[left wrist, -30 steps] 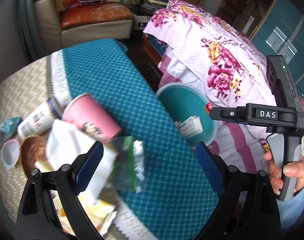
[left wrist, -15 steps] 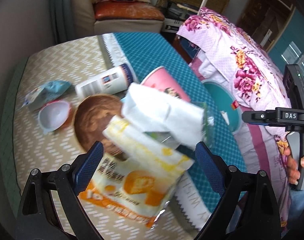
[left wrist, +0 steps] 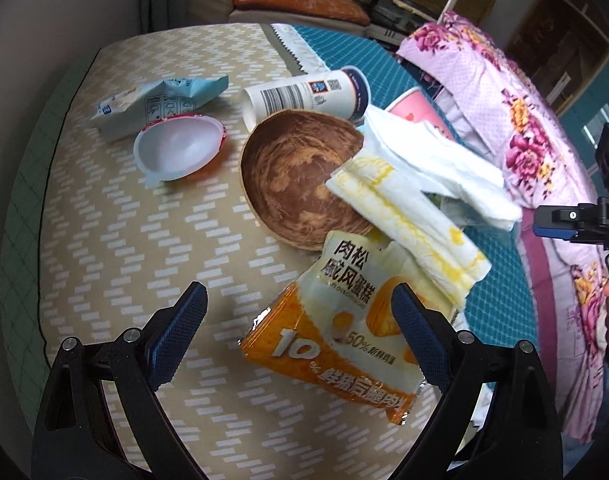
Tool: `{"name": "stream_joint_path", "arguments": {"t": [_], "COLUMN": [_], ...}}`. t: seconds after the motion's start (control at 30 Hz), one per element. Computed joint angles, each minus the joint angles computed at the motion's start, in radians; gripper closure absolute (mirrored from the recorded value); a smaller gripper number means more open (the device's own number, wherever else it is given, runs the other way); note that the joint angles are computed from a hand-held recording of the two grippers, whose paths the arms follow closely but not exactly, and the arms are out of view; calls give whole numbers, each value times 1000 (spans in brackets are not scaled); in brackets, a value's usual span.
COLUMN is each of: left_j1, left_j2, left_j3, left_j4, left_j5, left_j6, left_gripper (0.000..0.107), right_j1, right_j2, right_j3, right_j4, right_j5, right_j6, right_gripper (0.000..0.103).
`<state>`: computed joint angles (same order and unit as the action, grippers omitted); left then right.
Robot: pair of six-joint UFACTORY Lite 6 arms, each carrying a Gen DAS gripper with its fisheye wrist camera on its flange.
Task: Collect trash
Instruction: 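Move both tools back over the remaining trash on the table, then grasp the white tissue with the right tool while the left tool grasps the clear snack bag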
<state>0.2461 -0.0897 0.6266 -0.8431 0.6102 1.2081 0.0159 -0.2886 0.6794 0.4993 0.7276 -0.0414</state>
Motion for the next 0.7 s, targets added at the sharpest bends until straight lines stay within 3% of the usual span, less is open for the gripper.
{"name": "stream_joint_path", "arguments": {"t": [0.2, 0.37, 0.53, 0.67, 0.7], "left_j1": [16, 71, 141, 179, 185], "left_j2": [14, 75, 90, 91, 90], "left_j3": [22, 55, 78, 84, 86], "left_j4": [-47, -80, -81, -63, -60], "left_j5": [3, 37, 87, 110, 117], "left_j6": [48, 87, 97, 97, 94], "left_gripper": [14, 14, 14, 14, 14], "right_j1": [119, 280, 373, 427, 436], "right_j2": [53, 267, 511, 610, 631], "right_j3": [163, 372, 566, 630, 640], "right_j4": [-149, -246, -315, -371, -380], "right_j5": [-40, -75, -65, -56, -54], "right_j6": [154, 209, 245, 287, 295], "right_gripper": [25, 27, 33, 38, 45]}}
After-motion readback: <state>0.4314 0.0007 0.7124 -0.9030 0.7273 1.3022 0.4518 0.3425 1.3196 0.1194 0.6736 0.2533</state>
